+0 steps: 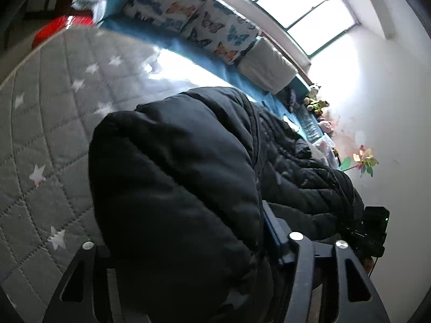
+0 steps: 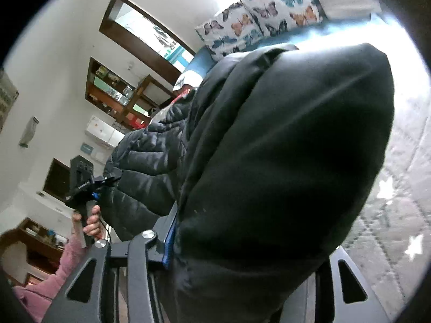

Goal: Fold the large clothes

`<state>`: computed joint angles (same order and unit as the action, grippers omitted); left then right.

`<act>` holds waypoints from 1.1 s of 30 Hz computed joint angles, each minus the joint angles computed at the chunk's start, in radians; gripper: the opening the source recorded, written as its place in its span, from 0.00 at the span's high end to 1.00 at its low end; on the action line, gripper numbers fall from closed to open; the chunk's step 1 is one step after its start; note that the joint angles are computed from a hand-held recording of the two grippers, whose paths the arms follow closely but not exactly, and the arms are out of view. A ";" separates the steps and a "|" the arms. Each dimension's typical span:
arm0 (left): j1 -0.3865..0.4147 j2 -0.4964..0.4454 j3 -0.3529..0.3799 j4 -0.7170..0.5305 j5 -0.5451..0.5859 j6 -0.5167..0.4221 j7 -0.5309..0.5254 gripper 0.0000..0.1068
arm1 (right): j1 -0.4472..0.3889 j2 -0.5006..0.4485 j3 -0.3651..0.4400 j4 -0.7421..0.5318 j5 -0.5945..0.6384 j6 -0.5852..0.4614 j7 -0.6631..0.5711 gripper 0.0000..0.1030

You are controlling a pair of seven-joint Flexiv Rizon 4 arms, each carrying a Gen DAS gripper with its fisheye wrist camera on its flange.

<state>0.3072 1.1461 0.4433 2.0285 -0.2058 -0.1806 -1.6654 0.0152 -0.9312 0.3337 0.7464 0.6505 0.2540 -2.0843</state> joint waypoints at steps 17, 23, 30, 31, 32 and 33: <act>-0.264 -0.282 -0.463 0.024 -0.362 0.501 -0.130 0.54 | -0.135 0.168 -0.065 0.126 -0.023 0.223 -0.058 0.55; -0.339 -0.444 -0.594 0.005 -0.372 0.664 -0.183 0.53 | -0.164 0.134 -0.083 0.134 -0.038 0.291 -0.041 0.48; -0.395 -0.450 -0.576 0.150 -0.314 0.716 -0.357 0.18 | -0.157 -0.018 -0.105 0.048 -0.126 0.238 0.176 0.19; -0.416 -0.454 -0.564 0.176 -0.334 0.746 -0.371 0.10 | -0.168 -0.031 -0.090 0.040 -0.116 0.237 0.182 0.16; -0.438 -0.456 -0.550 0.201 -0.354 0.776 -0.380 0.07 | -0.172 -0.042 -0.086 0.025 -0.119 0.231 0.182 0.15; -0.459 -0.468 -0.541 0.212 -0.371 0.801 -0.384 0.07 | -0.171 -0.044 -0.086 0.020 -0.127 0.228 0.184 0.15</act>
